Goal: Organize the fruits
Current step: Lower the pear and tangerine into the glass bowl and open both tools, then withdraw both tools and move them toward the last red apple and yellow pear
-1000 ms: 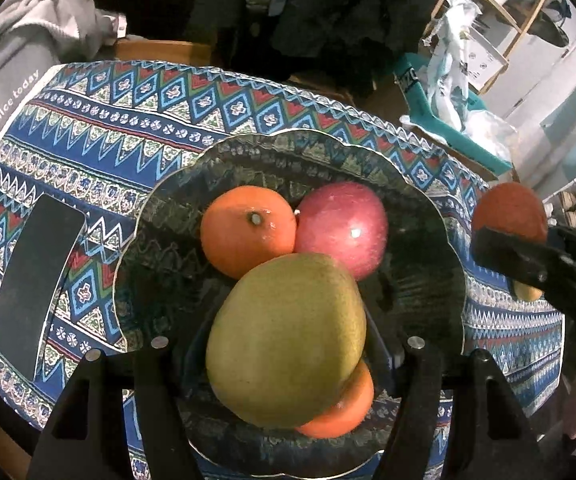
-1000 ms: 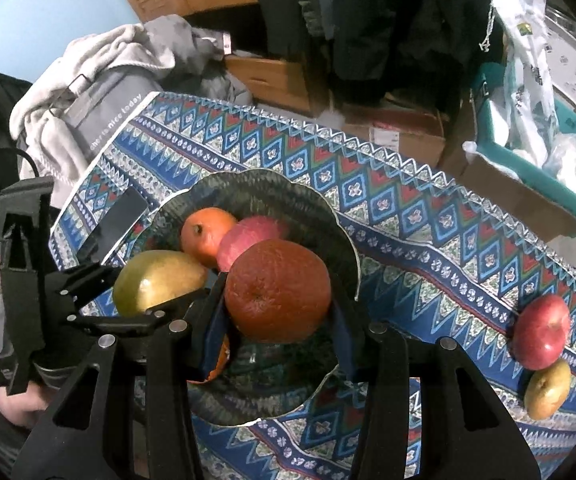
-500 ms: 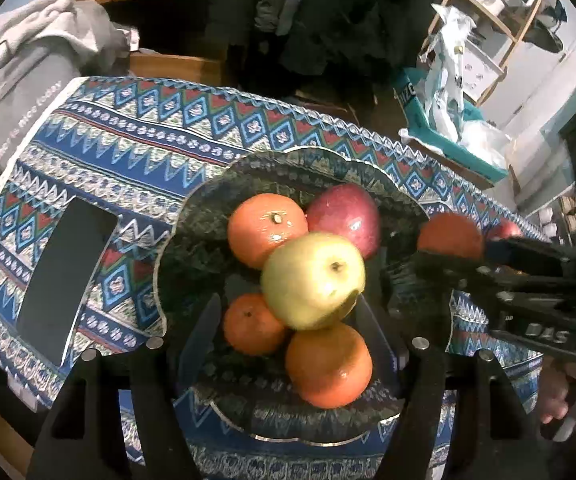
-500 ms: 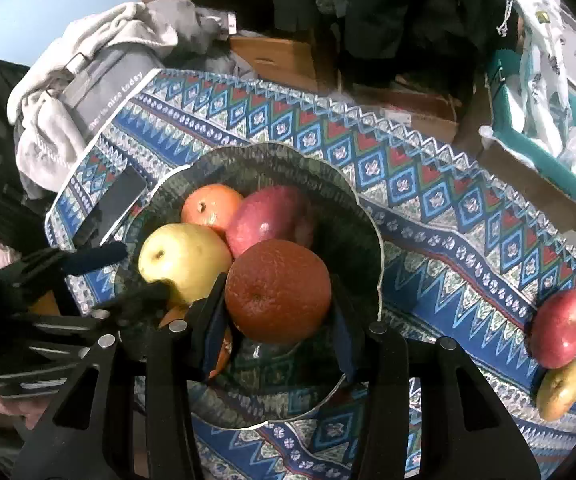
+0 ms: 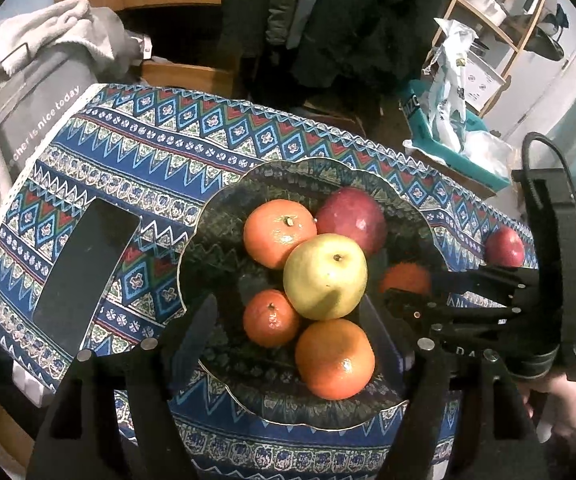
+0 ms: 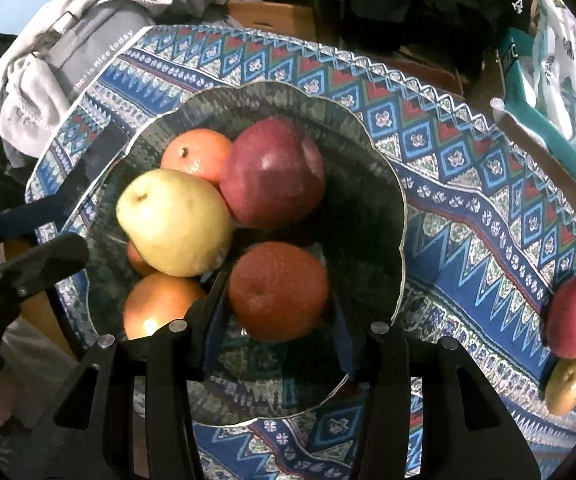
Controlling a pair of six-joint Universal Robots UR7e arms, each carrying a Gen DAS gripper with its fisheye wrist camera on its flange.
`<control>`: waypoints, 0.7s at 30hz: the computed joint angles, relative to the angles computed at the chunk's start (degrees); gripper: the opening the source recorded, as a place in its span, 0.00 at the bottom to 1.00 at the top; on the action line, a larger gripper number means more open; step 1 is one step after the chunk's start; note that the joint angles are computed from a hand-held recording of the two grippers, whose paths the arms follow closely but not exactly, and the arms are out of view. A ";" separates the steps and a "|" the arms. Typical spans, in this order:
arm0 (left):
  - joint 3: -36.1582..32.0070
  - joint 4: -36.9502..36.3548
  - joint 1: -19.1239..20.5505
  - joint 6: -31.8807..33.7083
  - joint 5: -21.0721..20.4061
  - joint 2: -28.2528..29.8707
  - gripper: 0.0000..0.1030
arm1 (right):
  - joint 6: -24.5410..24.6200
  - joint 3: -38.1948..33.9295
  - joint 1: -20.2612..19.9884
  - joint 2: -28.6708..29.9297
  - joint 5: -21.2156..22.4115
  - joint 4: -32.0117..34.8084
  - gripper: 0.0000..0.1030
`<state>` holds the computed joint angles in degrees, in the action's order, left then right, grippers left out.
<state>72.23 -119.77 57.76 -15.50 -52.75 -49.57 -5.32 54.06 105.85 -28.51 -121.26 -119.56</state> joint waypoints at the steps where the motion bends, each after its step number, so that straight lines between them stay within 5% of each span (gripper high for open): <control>1: 0.04 0.04 -0.07 0.12 0.19 0.03 0.74 | -0.03 0.10 0.01 -0.07 -0.01 -0.09 0.45; 21: 0.10 -4.72 -2.81 3.03 0.54 -0.63 0.76 | -2.20 4.70 3.03 -6.08 -1.30 -10.57 0.46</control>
<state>72.32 -124.49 54.95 -12.47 -52.21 -50.20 -7.52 58.77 108.88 -34.59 -122.56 -130.13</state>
